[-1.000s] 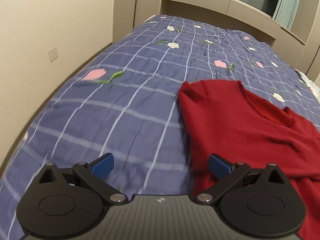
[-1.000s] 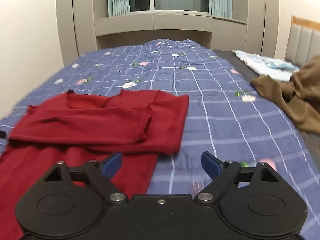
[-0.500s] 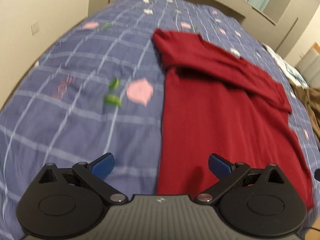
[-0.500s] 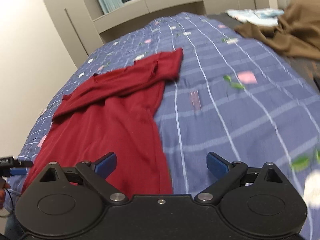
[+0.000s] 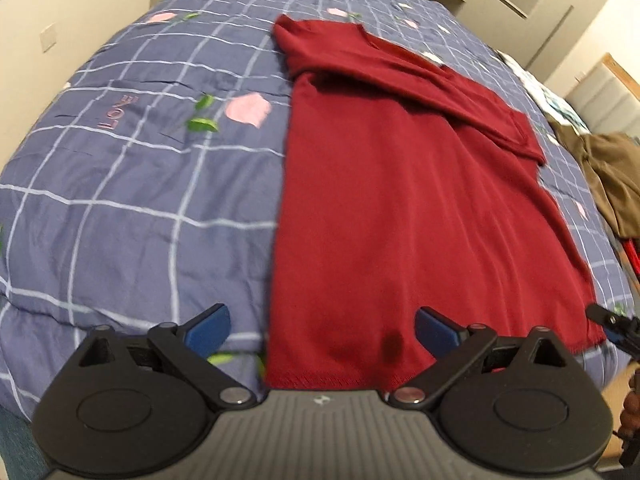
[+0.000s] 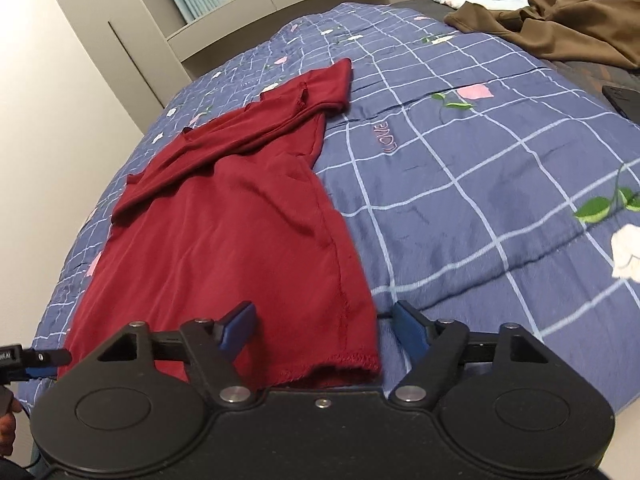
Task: Fold small clothes
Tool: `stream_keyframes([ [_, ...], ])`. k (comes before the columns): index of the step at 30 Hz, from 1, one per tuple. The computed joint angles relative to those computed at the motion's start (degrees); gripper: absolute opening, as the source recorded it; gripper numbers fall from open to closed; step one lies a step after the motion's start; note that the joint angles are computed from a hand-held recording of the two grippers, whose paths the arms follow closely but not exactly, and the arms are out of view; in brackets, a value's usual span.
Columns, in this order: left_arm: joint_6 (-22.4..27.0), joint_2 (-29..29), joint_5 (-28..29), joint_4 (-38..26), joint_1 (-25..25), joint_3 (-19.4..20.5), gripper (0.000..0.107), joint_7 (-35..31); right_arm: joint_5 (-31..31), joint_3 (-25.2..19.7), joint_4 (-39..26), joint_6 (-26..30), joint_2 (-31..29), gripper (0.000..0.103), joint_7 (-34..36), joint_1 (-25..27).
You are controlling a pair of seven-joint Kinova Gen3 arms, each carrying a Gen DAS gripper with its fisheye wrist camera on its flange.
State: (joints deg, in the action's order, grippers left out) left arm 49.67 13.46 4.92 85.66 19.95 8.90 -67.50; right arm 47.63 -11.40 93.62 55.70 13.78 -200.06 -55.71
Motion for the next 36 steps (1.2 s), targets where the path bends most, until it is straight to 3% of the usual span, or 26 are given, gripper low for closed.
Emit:
stream_keyframes([
  [2, -0.05, -0.31, -0.31, 0.35, 0.42, 0.04, 0.09, 0.45, 0.41, 0.0, 0.25, -0.06, -0.23, 0.06, -1.04, -0.28],
  [7, -1.57, -1.73, 1.77, 2.45, -0.37, -0.12, 0.055, 1.94, 1.19, -0.14, 0.68, 2.14, -0.49, 0.028, -5.22, -1.26],
  [9, -1.73, -2.12, 1.6, 3.04, -0.32, -0.49, 0.048, 3.81, 1.89, -0.31, 1.62, 2.09, -0.93, 0.018, -8.05, -1.49],
  [13, -3.64, -3.2, 4.61, 4.96, -1.98, 0.16, 0.02, 2.61, 4.53, -1.04, 2.45, 2.99, -1.04, 0.007, -10.94, -2.2],
  [16, -3.95, -3.52, 3.94, 4.61, -1.43, 0.42, 0.009, 2.68, 6.15, -1.63, 1.31, 5.24, -0.54, 0.006, -9.97, -3.06],
  [27, -2.18, -9.66, -2.87, 3.63, 0.44, 0.94, 0.004, 4.11, 7.91, -4.57, -1.35, 10.71, -2.99, 0.005, -5.82, -5.16],
  [36, -2.2, -9.71, -1.65, 7.65, -0.69, 1.15, 0.004, 4.68, 3.88, -4.18, -2.43, 11.93, -0.78, 0.005, -1.88, -5.65],
])
